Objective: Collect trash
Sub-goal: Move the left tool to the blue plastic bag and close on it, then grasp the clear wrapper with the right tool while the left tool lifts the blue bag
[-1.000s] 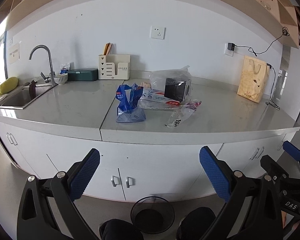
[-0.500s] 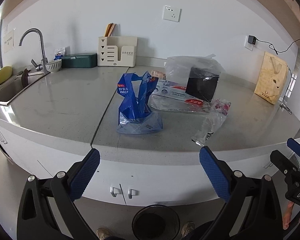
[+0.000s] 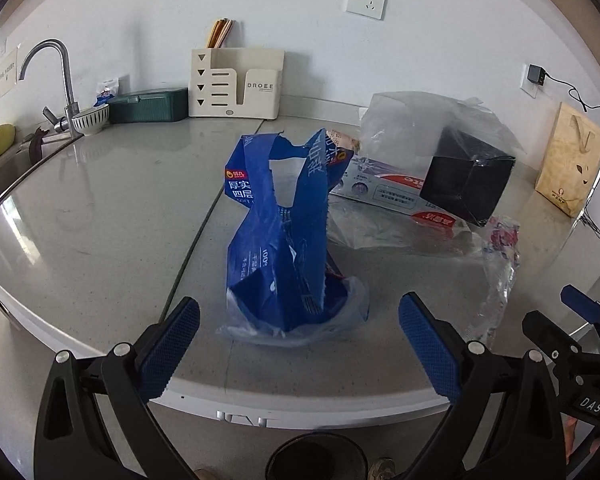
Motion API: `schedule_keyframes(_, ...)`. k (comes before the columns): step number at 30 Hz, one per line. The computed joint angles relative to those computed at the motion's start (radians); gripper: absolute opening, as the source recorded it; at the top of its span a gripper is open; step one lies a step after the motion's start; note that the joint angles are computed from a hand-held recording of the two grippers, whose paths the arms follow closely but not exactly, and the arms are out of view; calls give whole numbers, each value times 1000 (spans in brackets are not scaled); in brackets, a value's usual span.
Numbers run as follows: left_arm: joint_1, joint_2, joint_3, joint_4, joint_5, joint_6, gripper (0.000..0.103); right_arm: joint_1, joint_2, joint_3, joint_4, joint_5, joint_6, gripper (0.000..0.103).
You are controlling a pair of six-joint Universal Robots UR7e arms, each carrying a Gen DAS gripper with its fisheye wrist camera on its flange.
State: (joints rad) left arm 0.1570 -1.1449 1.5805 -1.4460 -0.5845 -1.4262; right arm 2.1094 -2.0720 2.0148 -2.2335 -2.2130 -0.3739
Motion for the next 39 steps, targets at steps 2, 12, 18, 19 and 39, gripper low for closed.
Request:
schedule_keyframes(2,15,5,1,-16,9,12,99,-28,19,1,-16,32,-9,100)
schedule_keyframes(12,66,7,21,-98,15,66,87,-130,55,-30,8,200,74,100)
schedule_keyframes(18,72,3,26,-120,32,95,81,-185,73,-58,45,277,189,100)
schedule_keyframes(19,74,3,25,-119,34,98,81,-171,82,-54,28,251,185,100)
schedule_keyframes(39,14,-65,60,-39,79,1,37,-113,65,-28,-69,284,140,10)
